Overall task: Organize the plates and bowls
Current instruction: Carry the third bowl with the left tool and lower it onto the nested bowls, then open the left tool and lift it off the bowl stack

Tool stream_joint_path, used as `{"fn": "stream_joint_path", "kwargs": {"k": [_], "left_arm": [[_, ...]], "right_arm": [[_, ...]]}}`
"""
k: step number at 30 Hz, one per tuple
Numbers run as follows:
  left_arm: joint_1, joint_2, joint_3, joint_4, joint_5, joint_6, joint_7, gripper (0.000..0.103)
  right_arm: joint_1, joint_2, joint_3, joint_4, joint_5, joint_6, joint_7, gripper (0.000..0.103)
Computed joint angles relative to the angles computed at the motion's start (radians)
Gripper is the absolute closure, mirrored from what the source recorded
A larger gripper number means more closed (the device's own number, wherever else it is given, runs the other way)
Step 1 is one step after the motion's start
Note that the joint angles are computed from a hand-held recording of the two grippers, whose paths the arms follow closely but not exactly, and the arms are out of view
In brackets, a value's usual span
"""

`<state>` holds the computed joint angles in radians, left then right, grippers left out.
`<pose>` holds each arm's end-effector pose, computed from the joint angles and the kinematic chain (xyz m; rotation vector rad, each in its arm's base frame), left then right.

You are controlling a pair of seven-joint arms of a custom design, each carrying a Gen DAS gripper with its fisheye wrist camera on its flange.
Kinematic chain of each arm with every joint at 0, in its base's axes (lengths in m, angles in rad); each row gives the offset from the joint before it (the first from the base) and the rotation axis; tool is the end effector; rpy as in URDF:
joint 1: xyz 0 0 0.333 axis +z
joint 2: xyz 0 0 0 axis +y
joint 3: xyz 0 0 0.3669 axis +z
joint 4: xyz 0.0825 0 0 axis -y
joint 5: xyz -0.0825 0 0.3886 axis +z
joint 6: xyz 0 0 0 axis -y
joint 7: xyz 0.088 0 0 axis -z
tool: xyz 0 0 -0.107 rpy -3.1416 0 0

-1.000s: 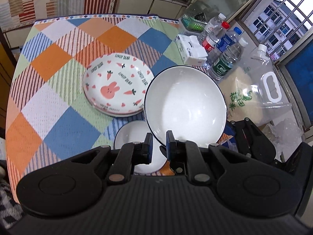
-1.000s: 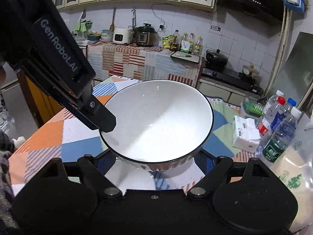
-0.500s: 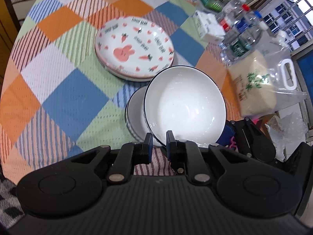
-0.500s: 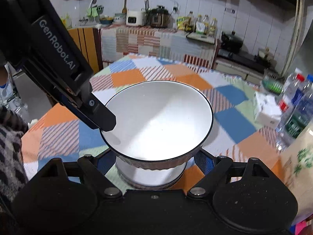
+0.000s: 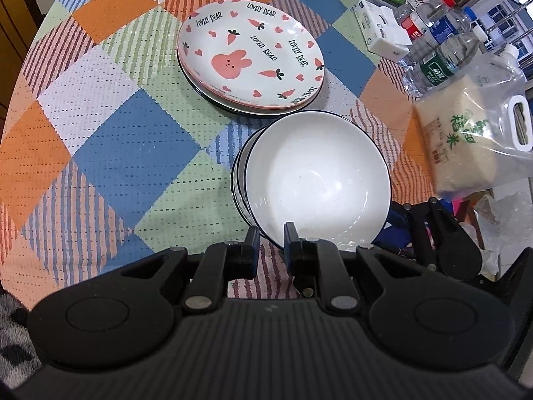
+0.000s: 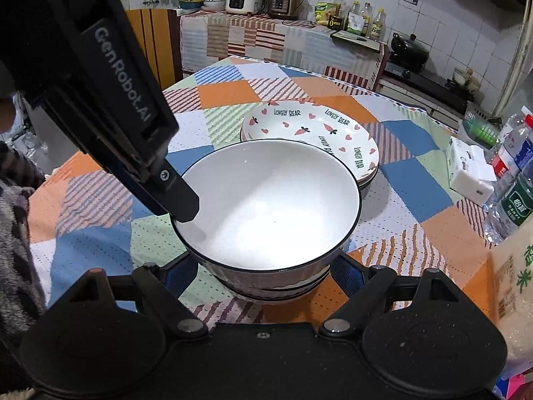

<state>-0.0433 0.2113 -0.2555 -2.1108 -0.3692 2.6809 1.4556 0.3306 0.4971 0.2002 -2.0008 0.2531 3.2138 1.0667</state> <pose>0.5940 -0.1638 0.4021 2.2811 -1.9944 0.6851 0.6069 0.3096 0.3335 -2.2576 1.0282 -0.4964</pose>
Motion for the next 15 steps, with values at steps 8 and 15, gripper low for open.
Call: {"fn": "stream_joint_path", "kwargs": {"k": [8,15], "left_arm": [[-0.024,0.028,0.013,-0.007,0.101,0.054,-0.068,0.089],[0.006,0.004,-0.026,-0.061,0.049,0.115,-0.048,0.088]], "right_arm": [[0.152,0.002,-0.163,-0.001,-0.027,0.001,0.026,0.012],[0.197,-0.016,-0.21,-0.027,-0.045,0.027,0.028,0.011]]}}
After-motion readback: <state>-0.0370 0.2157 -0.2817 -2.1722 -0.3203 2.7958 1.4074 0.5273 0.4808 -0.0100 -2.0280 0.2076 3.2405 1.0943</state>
